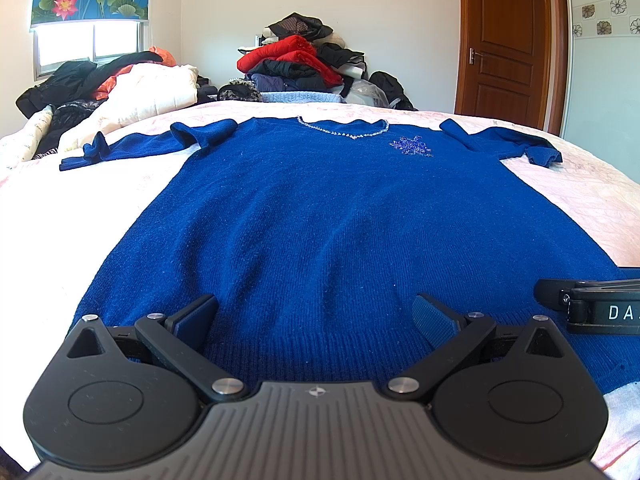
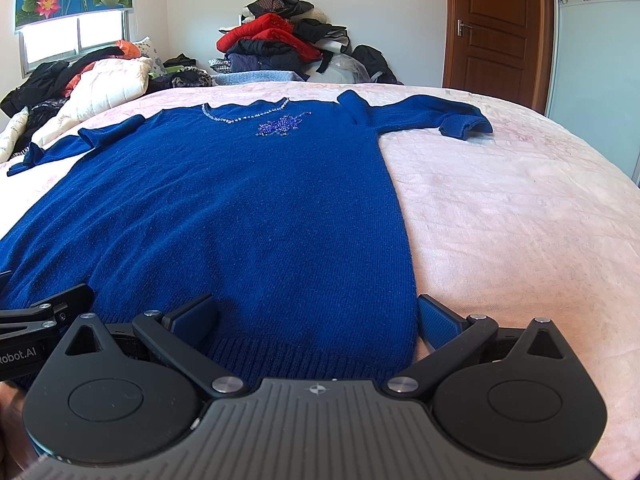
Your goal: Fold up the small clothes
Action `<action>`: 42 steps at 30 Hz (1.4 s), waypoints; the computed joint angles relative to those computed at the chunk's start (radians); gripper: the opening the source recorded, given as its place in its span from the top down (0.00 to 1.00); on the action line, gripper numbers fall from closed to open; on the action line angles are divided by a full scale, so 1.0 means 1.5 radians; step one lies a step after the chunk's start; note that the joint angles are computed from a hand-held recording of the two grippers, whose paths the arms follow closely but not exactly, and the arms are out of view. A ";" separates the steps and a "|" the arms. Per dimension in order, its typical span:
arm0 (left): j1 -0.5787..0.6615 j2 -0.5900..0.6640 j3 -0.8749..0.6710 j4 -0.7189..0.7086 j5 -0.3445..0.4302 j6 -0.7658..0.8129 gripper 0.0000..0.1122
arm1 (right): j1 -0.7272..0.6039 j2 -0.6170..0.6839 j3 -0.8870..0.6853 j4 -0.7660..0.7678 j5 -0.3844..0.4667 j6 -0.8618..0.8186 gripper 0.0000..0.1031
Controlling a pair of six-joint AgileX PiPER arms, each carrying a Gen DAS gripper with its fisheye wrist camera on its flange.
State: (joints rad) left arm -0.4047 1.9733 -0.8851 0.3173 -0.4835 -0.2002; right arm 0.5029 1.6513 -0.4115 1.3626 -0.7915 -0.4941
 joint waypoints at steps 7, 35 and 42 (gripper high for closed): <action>0.000 0.002 -0.002 0.000 0.000 0.000 0.08 | 0.001 0.000 0.000 0.000 0.000 0.000 0.01; 0.000 0.002 -0.001 0.000 -0.002 0.000 0.08 | 0.003 0.000 0.001 0.001 -0.002 0.002 0.01; 0.004 -0.007 0.002 0.017 0.007 -0.015 0.08 | 0.004 -0.003 0.001 0.005 -0.001 -0.002 0.01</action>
